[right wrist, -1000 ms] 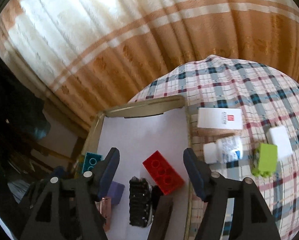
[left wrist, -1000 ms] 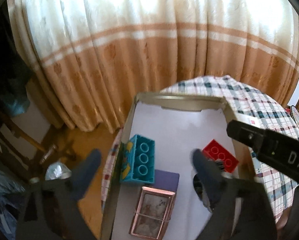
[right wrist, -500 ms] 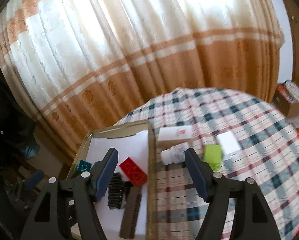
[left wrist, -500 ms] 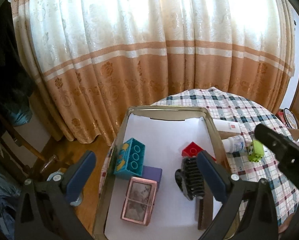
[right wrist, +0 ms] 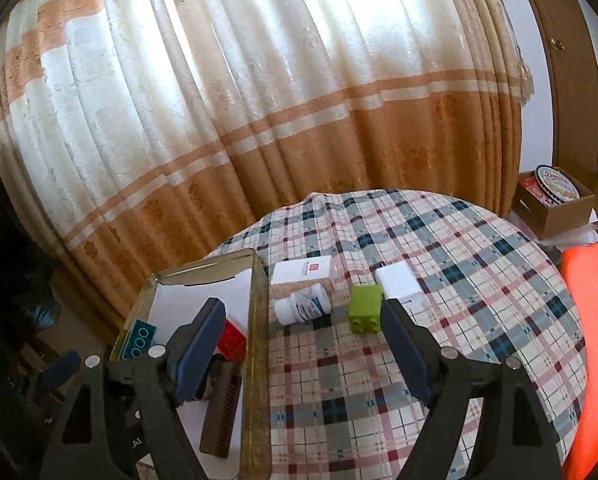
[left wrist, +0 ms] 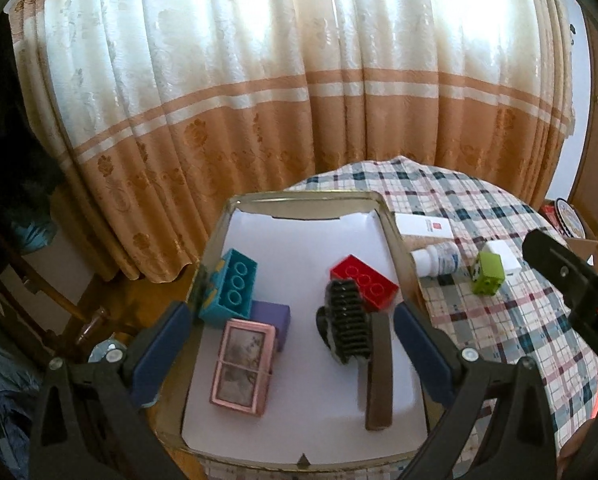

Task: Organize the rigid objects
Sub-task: 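Withdraw both tools from the box toward the green block and white charger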

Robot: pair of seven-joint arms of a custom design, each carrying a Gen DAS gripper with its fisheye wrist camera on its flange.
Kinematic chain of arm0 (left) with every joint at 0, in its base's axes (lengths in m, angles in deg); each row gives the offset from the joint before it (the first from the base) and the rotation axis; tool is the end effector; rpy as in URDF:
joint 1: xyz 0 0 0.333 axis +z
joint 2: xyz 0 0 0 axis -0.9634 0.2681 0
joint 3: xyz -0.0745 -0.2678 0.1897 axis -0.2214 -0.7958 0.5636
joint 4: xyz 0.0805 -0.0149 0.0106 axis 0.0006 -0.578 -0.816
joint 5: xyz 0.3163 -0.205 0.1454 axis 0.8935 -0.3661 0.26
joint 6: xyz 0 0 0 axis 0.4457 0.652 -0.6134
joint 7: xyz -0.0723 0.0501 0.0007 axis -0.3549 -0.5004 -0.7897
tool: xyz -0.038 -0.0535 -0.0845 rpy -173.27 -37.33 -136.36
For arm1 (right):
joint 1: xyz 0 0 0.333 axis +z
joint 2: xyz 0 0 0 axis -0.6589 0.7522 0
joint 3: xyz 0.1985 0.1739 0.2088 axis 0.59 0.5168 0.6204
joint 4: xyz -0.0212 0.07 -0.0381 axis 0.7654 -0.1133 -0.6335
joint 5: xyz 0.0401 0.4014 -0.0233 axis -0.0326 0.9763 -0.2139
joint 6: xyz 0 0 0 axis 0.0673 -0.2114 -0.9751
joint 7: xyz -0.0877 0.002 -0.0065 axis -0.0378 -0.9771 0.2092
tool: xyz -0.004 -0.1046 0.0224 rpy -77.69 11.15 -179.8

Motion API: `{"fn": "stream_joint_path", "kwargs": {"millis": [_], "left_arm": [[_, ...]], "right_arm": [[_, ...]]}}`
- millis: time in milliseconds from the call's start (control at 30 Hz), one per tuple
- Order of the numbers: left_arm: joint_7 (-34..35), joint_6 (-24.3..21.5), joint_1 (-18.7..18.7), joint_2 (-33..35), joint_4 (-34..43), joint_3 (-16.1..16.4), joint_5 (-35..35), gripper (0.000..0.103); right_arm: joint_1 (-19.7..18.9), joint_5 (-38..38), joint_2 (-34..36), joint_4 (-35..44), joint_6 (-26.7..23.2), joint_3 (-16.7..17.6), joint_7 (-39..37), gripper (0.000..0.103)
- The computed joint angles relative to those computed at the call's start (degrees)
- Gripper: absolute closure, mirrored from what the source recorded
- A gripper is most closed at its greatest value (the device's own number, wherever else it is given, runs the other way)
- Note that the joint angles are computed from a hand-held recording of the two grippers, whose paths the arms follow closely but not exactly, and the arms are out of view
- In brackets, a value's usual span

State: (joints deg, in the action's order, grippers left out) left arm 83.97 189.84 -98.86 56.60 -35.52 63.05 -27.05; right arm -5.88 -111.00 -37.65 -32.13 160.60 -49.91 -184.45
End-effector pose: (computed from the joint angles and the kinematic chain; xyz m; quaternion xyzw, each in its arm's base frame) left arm 0.4664 -0.3695 0.5178 -0.7328 0.5337 -0.1920 0.3759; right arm 0.4954 0.4660 0.5122 -0.6292 0.6033 -0.1892 0.4519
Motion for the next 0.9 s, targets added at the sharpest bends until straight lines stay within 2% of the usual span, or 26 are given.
{"fn": "stream_joint_path", "kwargs": {"millis": [400, 900], "left_arm": [[-0.81, -0.18, -1.31, 1.69, 0.03, -0.12, -0.64, 0.001], [0.57, 3.07, -3.57, 5.45, 2.72, -0.12, 1.24, 0.001]], "right_arm": [[-2.10, 0.18, -3.04, -5.80, -1.98, 0.48, 1.24, 0.021], [-4.44, 1.68, -4.84, -9.24, -4.49, 1.45, -0.76, 0.021]]}}
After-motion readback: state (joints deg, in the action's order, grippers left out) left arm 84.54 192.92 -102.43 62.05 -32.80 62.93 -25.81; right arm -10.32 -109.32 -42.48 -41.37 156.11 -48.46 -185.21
